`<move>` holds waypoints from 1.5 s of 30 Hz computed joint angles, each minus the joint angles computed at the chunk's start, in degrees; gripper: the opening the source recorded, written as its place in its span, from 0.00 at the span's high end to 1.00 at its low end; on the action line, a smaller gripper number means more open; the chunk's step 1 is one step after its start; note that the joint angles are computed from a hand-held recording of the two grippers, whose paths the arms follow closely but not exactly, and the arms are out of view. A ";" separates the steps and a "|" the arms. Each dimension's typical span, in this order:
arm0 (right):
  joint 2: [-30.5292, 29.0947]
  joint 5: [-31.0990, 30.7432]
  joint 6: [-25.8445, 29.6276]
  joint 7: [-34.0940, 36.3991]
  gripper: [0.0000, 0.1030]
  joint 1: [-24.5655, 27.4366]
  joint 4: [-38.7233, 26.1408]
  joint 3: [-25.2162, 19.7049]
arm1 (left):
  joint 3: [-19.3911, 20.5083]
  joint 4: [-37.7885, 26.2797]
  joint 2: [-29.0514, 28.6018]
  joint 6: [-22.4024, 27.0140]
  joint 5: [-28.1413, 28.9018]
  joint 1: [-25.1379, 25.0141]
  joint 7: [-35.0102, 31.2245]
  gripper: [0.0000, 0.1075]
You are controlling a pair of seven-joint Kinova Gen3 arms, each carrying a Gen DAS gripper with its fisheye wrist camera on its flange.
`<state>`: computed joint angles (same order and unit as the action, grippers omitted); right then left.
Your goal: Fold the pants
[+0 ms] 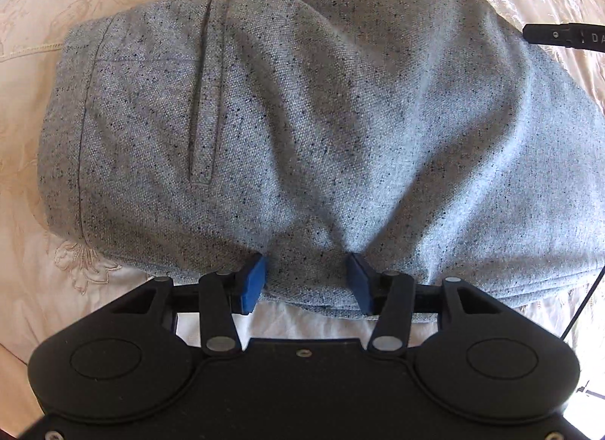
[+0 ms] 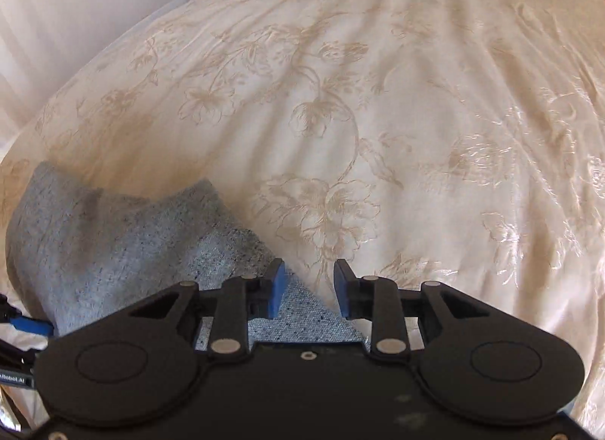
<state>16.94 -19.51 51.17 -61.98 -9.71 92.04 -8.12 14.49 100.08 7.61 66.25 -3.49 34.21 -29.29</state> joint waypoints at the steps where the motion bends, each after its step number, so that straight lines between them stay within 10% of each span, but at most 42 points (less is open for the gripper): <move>1: 0.97 -1.39 2.12 2.33 0.69 1.96 -0.86 -1.52 | 0.05 -0.14 0.07 0.13 -0.22 0.17 0.40 0.47; 5: -2.16 -5.85 3.61 10.90 0.97 5.96 2.45 -4.35 | -0.19 -1.96 1.13 0.94 -0.54 0.68 2.20 0.47; 13: -9.43 -11.06 2.61 17.87 0.97 3.16 10.66 0.77 | 0.30 -13.08 0.20 8.76 -8.94 1.43 3.81 0.52; 28: -10.40 -11.53 -0.22 14.44 0.97 1.04 13.32 1.92 | -4.60 -47.48 25.43 16.23 -3.71 -1.63 -23.87 0.51; 38: -10.94 -12.71 -0.49 15.17 0.97 1.19 14.65 2.14 | -6.44 -56.11 32.78 27.74 1.54 0.70 -39.79 0.51; 45: -10.86 -12.94 -0.78 16.00 0.97 1.02 15.24 2.03 | -8.51 -50.60 30.69 24.54 2.69 0.79 -36.56 0.48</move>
<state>6.08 -32.45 50.39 -45.98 -8.69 107.28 -6.09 5.98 49.48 38.30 90.79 -0.80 34.99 -65.85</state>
